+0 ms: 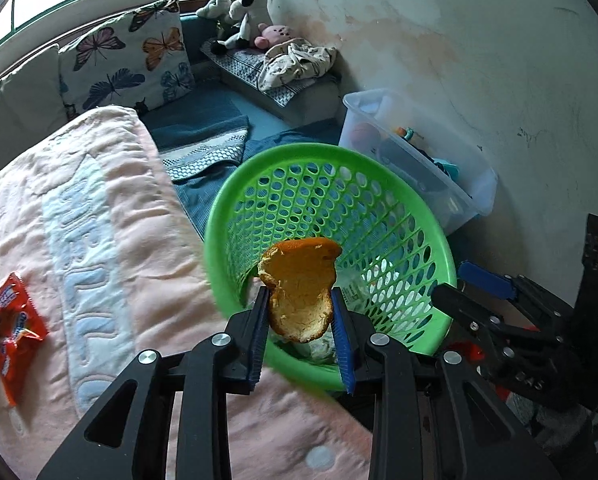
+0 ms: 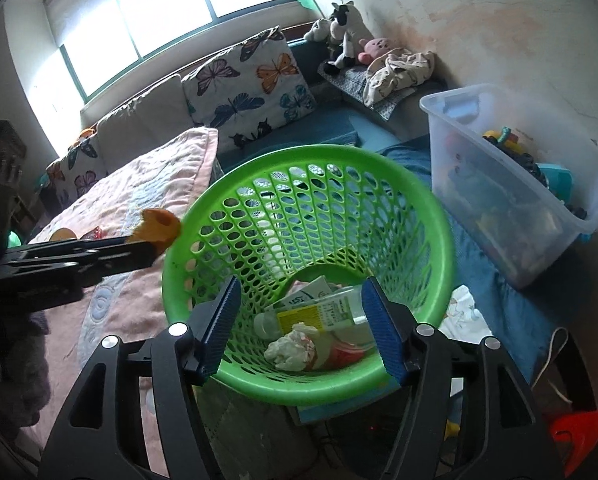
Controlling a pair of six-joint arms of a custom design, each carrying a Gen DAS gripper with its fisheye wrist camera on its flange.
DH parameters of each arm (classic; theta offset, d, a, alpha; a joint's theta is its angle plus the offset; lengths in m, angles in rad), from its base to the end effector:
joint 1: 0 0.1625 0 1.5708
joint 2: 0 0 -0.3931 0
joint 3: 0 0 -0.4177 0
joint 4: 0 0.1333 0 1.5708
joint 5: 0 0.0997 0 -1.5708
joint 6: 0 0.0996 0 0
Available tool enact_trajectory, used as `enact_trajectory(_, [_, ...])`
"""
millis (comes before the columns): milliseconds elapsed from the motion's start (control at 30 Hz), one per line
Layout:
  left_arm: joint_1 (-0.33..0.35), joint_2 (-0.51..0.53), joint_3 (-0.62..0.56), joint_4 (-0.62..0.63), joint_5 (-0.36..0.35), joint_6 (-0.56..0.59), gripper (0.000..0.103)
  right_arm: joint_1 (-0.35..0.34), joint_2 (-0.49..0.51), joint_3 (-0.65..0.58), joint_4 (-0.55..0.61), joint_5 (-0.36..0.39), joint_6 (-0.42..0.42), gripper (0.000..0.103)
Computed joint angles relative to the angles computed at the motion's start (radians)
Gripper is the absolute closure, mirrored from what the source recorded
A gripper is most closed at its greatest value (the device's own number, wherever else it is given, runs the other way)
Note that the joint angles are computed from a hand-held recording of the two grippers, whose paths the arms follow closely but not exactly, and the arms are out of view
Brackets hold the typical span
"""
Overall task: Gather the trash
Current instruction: 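Carry the tissue over the green basket and open the right tool while left carries bread crust, then open the left tool over the basket to drop the bread crust, then move both tools back over the bed toward the cup and wrapper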
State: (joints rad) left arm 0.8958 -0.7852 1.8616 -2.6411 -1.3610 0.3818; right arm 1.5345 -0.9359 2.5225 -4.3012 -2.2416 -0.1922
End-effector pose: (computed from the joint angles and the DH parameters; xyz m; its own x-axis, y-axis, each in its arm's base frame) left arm -0.2393 -0.5454 -0.0253 -0.4750 0.8590 -0.1910 0.8641 0.4964 0.0833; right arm 0.0590 -0.3412 0.1198 -0.7511 0.5039 0.4266 -0.1309 0.5197 -0.8443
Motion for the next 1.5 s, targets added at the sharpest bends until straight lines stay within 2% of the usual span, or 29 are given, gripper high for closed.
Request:
enact_trajectory(100, [-0.003,0.009,-0.002,0.008,-0.009,-0.011,0.07,0.0,-0.002,0.009,-0.008,0.0,0.004,0.04])
enact_trajectory(167, [-0.003,0.01,0.001,0.001,-0.013,-0.013,0.056,0.005,0.0,0.008,-0.004,-0.005,0.006,0.04])
enact_trajectory(233, [-0.002,0.002,0.012,-0.015,-0.017,-0.008,0.054,0.012,0.002,0.004,0.001,-0.009,0.007,0.04])
enact_trajectory(433, [0.013,-0.037,0.035,-0.03,0.005,-0.002,0.053,0.041,0.018,-0.017,0.032,-0.009,0.005,0.04])
enact_trajectory(633, [0.059,-0.091,0.032,-0.024,0.055,-0.032,0.053,0.084,0.046,-0.07,0.102,-0.011,0.001,0.04])
enact_trajectory(1067, [0.177,-0.183,-0.013,-0.024,0.178,-0.045,0.051,0.184,0.128,-0.261,0.336,0.011,-0.024,0.039])
enact_trajectory(1367, [0.248,-0.231,-0.065,-0.017,0.248,-0.053,0.05,0.225,0.204,-0.432,0.52,0.049,-0.05,0.034])
enact_trajectory(1500, [0.272,-0.245,-0.084,-0.02,0.257,-0.054,0.049,0.231,0.234,-0.497,0.6,0.072,-0.048,0.032])
